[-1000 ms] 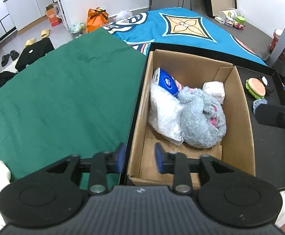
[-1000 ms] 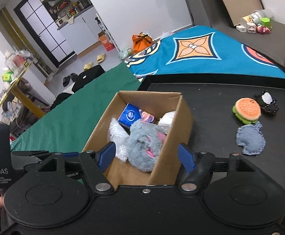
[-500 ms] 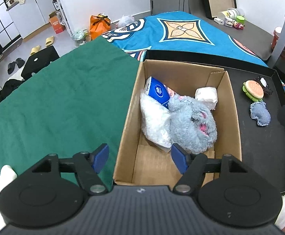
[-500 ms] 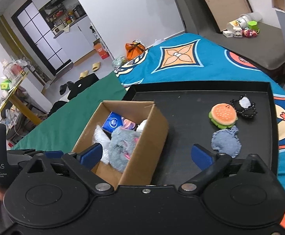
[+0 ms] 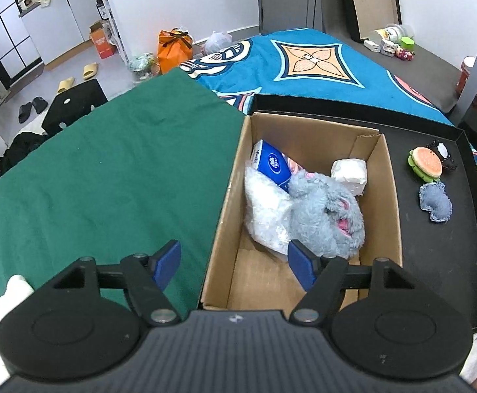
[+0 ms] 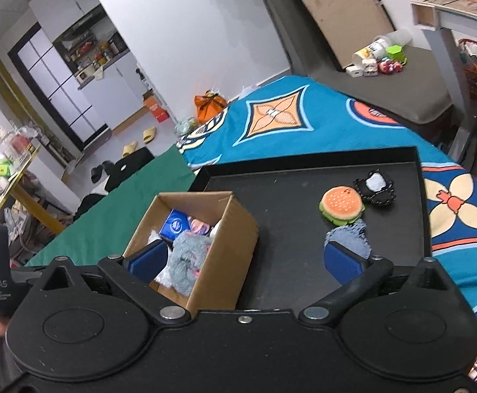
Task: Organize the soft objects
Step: 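Move the right gripper back over the tray to the blue denim plush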
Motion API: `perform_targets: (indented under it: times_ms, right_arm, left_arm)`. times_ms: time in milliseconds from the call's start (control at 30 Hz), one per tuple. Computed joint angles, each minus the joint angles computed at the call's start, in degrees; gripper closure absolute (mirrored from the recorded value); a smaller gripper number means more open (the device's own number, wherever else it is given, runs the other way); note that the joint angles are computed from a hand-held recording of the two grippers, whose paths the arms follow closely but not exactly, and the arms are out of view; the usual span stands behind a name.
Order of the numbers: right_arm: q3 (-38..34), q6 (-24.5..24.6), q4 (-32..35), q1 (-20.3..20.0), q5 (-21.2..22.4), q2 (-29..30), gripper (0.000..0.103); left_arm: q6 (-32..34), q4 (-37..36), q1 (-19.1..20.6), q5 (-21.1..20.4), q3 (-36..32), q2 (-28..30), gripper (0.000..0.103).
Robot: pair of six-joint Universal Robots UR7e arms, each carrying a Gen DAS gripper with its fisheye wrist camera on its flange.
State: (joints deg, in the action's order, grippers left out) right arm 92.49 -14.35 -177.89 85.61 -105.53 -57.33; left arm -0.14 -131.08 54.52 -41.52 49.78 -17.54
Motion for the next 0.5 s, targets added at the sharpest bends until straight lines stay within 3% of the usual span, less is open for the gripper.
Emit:
perform_targets:
  times_ms: [500]
  right_arm:
    - [-1.61, -6.79, -6.50, -3.44, 2.75, 1.79, 0.000]
  left_arm:
    - [3.35, -2.15, -0.52, 3.35, -0.96, 1.93, 0.032]
